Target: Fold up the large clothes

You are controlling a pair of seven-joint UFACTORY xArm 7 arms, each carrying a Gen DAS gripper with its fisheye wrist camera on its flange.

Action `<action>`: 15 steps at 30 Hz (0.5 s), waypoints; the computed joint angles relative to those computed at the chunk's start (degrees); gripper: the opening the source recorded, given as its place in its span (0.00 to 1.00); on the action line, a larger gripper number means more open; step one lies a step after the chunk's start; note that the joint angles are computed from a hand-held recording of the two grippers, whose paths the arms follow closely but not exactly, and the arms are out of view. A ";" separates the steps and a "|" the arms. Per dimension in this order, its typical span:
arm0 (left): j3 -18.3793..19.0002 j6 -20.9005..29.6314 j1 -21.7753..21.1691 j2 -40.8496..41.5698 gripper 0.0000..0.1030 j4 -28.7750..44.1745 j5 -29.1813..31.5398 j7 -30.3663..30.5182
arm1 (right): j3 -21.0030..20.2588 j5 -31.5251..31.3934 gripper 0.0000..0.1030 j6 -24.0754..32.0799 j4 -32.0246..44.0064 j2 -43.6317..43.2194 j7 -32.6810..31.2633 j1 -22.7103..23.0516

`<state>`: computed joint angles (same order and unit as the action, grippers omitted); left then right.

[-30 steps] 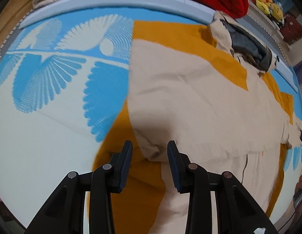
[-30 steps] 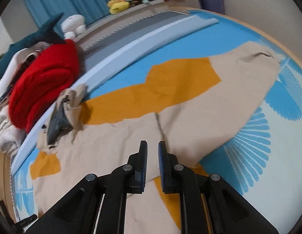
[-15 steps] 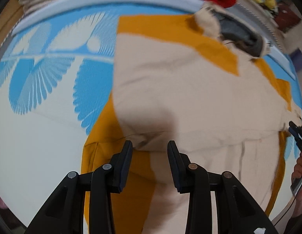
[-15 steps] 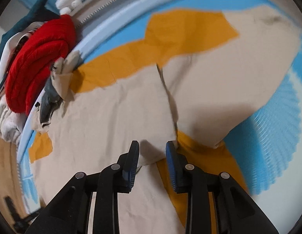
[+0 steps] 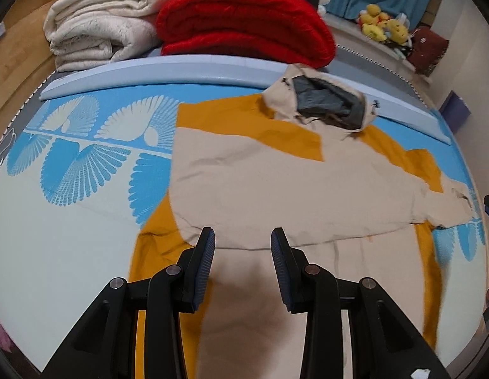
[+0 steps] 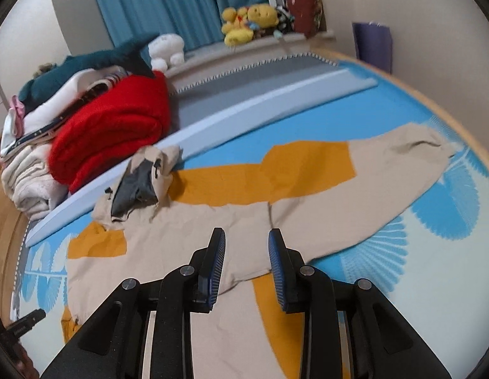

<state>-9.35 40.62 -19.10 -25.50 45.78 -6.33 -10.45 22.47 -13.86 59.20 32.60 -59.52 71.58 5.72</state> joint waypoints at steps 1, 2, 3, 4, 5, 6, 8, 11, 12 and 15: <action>-0.47 -0.33 -0.33 -0.91 0.32 -0.55 -0.14 -0.48 | -0.03 -0.11 0.29 1.24 -0.24 -1.90 -0.20 0.54; -1.27 -0.66 -0.58 -1.75 0.32 -1.02 0.21 -1.19 | 0.01 -0.19 0.29 2.34 -0.39 -3.45 -0.46 0.90; -1.83 -0.75 -0.74 -2.39 0.32 -1.38 0.72 -1.66 | -0.04 -0.40 0.29 4.06 -0.77 -5.97 -0.97 1.39; -2.51 -0.90 -0.91 -3.16 0.32 -1.89 1.39 -2.21 | -0.03 -0.53 0.29 5.03 -1.21 -7.85 -1.31 1.57; -3.06 -1.06 -1.10 -3.73 0.32 -2.38 2.06 -2.62 | -0.12 -0.49 0.29 5.93 -1.76 -9.79 -1.66 1.79; -3.66 -1.11 -1.34 -4.25 0.32 -2.84 2.71 -3.08 | -0.40 -0.43 0.29 7.17 -2.40 -12.19 -2.16 2.07; -4.35 -1.18 -1.93 -4.72 0.32 -3.47 3.56 -3.78 | -1.09 -0.03 0.29 9.78 -3.68 -16.88 -3.38 2.50; -5.07 -1.52 -3.08 -4.01 0.32 -3.40 4.13 -4.42 | -2.36 0.20 0.29 14.00 -5.85 -23.91 -5.83 2.21; -5.36 -1.71 -3.43 -3.34 0.32 -3.08 4.47 -4.45 | -3.04 0.00 0.29 15.57 -6.79 -26.56 -6.76 1.83; -5.89 -2.21 -4.29 -1.80 0.32 -2.24 5.23 -4.71 | -6.40 -1.09 0.29 20.25 -9.36 -33.82 -9.56 -0.84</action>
<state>-15.24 38.41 -23.39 -27.30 43.54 -1.10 -15.15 16.07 -14.94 79.45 23.24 -93.34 62.02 4.88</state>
